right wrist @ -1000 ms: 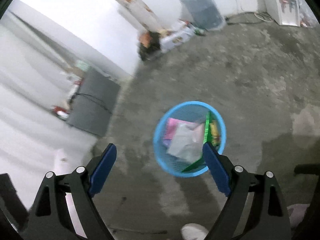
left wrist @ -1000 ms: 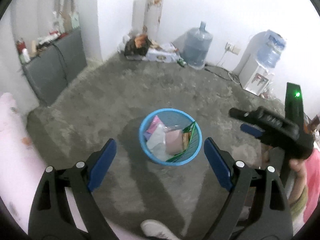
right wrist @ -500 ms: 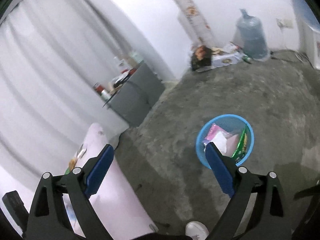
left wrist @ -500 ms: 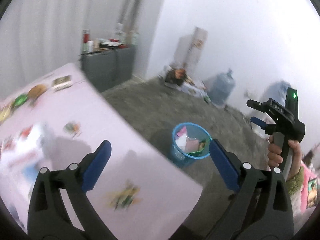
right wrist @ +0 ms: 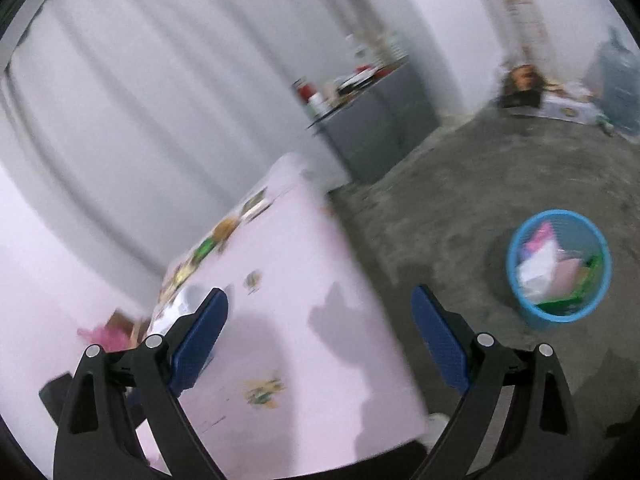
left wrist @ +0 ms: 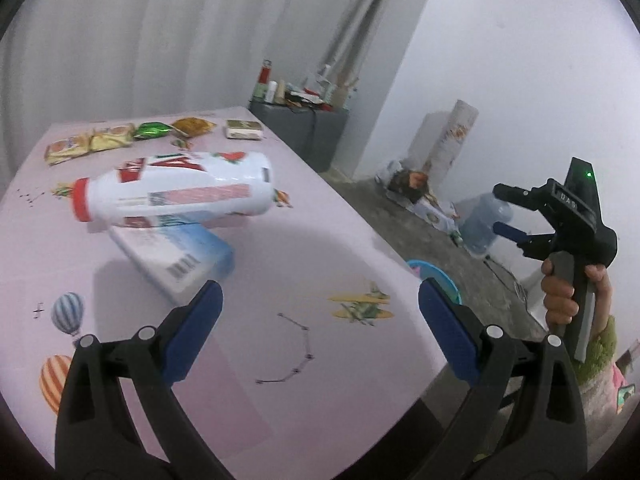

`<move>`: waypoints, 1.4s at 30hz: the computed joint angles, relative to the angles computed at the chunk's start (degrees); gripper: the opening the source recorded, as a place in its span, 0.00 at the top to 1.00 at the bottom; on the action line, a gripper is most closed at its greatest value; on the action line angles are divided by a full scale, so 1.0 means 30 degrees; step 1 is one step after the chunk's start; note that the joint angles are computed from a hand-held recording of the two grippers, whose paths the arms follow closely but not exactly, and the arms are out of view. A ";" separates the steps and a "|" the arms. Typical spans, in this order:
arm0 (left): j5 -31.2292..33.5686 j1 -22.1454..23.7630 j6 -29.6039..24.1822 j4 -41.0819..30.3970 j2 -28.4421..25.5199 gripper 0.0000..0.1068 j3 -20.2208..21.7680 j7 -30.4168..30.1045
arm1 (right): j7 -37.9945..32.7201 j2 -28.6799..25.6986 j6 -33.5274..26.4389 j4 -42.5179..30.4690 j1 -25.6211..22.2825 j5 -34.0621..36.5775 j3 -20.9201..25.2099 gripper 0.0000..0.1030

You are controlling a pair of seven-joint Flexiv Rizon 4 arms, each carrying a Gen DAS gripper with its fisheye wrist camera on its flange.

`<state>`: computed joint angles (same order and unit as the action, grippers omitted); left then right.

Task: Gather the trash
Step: 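Grasp the white AD bottle with the right gripper while the left gripper grasps the blue-and-white box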

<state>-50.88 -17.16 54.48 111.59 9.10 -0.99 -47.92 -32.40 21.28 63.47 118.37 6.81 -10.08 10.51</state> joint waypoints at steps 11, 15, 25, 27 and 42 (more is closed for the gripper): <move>-0.2220 0.0935 0.0290 0.0281 -0.0237 0.12 0.0757 0.0744 | -1.0236 -0.6331 -0.3743 -0.8570 0.4301 0.2697 -0.0689 0.13; -0.2335 0.1495 0.0100 0.0404 -0.0255 0.12 0.0994 0.0849 | -1.4382 -0.9708 -0.6953 -1.3181 0.5131 0.1222 -0.0205 0.12; -0.1790 0.2489 -0.0668 0.0525 -0.0594 0.12 0.1091 0.0248 | -2.2438 -1.7379 -1.7533 -2.3716 0.8247 -0.1390 -0.0795 0.11; -0.1448 0.2692 -0.1134 0.0309 -0.0719 0.12 0.1099 -0.0099 | -2.2769 -1.7764 -1.8213 -2.3722 0.8717 -0.2198 -0.1368 0.11; 0.2713 0.3972 -0.3090 -0.4197 -0.4360 0.12 -0.0108 -0.7475 | -0.9020 -1.3631 -1.6247 -1.7339 0.5083 0.1596 -0.1470 0.28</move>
<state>-42.74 -5.24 45.21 99.00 -3.98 -1.31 -70.35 -59.46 -19.61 14.72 66.35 22.06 -5.29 6.10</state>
